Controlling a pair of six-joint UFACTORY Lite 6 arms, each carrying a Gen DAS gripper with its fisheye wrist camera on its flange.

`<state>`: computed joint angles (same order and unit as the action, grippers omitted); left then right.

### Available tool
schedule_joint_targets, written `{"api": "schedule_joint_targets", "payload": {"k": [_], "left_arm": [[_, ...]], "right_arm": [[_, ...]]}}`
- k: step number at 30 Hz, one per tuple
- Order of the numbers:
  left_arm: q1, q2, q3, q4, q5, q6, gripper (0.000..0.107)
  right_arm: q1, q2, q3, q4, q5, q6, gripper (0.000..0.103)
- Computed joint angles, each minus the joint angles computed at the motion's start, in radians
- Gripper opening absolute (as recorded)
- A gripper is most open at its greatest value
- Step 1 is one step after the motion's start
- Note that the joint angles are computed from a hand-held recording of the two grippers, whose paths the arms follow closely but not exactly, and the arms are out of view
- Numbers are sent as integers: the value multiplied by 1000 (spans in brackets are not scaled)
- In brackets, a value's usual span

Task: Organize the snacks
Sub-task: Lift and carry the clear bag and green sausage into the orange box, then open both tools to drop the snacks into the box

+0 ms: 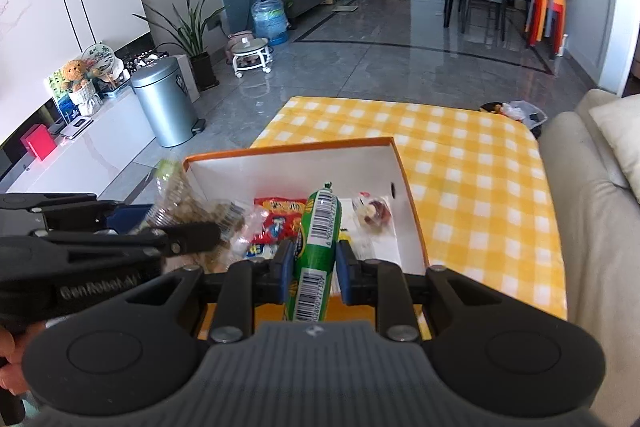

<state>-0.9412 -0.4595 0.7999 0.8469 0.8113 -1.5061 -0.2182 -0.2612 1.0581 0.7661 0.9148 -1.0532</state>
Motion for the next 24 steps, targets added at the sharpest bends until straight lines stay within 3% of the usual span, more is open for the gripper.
{"api": "schedule_joint_targets", "payload": {"k": [5,12,19,24], "left_arm": [[266,16,-10,-194,-225,218,42],[424,185,6,-537,-412,610,42],[464,351,29,-768,-448,845,42],[453,458,81,-740,-430,838,42]], "right_arm": [[96,236,173,-54,-67,44,20],[228,539,373,-242,-149,142,20],[282,718,469,-409,-192,133,19],[346,737,428,-615,-305,186,19]]}}
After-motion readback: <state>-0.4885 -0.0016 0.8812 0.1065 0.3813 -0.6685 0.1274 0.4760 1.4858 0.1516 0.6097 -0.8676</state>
